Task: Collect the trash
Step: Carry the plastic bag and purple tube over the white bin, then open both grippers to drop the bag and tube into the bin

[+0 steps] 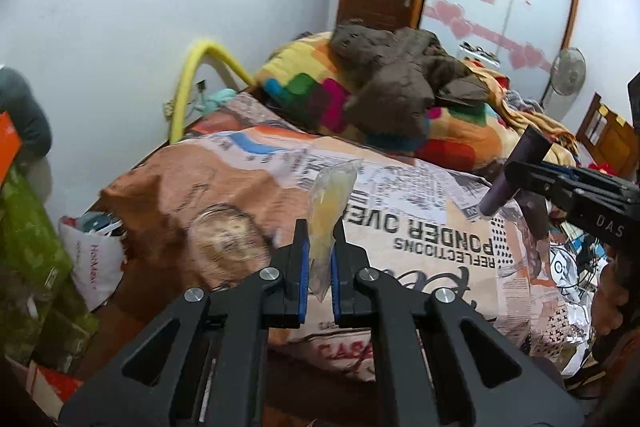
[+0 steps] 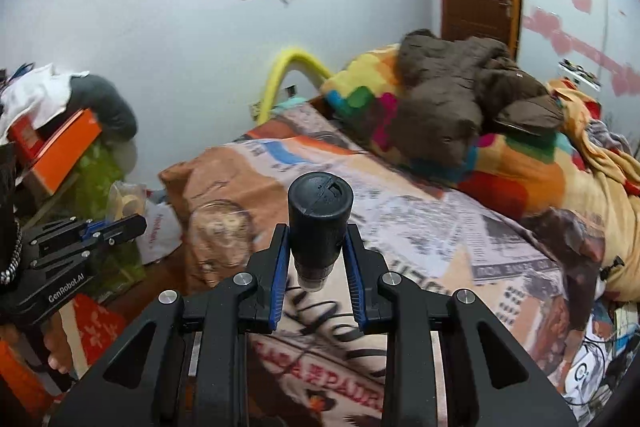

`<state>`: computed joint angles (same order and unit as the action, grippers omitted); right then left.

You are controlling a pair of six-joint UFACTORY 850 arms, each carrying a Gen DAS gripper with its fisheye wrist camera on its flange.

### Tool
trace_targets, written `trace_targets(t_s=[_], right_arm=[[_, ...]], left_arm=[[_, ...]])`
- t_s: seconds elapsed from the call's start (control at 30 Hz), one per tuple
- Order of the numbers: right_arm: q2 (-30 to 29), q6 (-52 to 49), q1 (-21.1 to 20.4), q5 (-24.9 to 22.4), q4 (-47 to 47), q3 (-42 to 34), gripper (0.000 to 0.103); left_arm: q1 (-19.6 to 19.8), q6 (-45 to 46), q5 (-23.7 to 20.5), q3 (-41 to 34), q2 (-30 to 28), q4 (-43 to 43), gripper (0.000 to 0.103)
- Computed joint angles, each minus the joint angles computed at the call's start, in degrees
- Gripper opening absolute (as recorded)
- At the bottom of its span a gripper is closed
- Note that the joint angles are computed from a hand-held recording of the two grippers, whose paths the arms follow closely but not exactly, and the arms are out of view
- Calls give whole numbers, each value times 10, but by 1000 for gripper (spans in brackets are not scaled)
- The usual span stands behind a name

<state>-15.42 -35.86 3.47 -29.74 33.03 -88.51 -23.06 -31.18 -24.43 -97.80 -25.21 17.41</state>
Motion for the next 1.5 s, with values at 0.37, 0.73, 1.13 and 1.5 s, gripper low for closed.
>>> trace_targets(t_s=[0.37,0.73,1.13,1.5], right_arm=[[8,-50,76,-20,47,13,24],[-10,-99,152,-30,111,32,24],[-90,-26,214,-73,31,34,24],[-179,49,235,-121,-40,-15,25]], left_arm=[[58,-107,28,166,122,79,8],[116,-288,49,333,214,216,8],[133,-452,54,433,203,353,8],[157,-317,100,450,137,184,8]])
